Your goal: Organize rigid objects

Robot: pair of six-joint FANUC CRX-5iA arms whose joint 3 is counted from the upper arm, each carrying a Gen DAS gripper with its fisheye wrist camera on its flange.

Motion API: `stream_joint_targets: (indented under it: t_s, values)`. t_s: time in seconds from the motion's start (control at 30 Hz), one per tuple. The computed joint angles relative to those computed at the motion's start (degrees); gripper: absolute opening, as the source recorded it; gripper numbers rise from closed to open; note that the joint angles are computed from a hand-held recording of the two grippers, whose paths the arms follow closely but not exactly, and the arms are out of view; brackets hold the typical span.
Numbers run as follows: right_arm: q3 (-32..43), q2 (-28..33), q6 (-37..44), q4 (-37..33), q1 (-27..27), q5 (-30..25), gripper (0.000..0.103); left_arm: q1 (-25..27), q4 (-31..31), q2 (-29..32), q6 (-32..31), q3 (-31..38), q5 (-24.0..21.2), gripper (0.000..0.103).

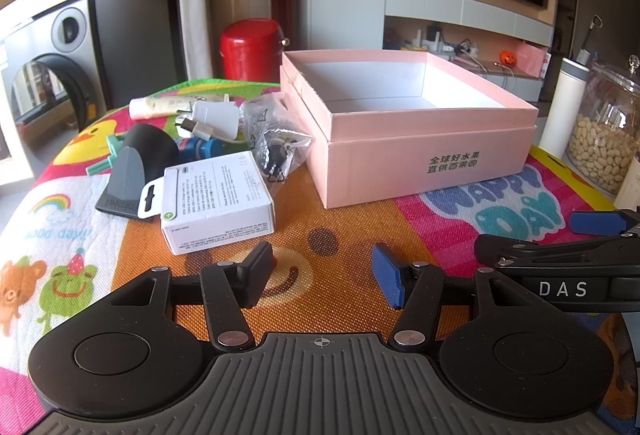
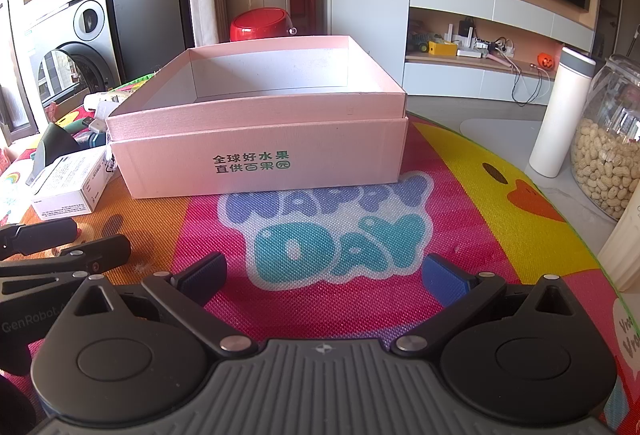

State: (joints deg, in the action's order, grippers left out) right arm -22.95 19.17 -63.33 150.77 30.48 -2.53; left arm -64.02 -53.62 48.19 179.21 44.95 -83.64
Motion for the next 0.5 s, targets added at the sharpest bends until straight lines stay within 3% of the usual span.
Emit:
stream_joint_targets:
  t_s: [0.5]
  values:
    - [0.05,-0.01,-0.27,0.35,-0.07,0.05,0.103,-0.01,0.01,0.31,-0.54,0.53,-0.44,0.061]
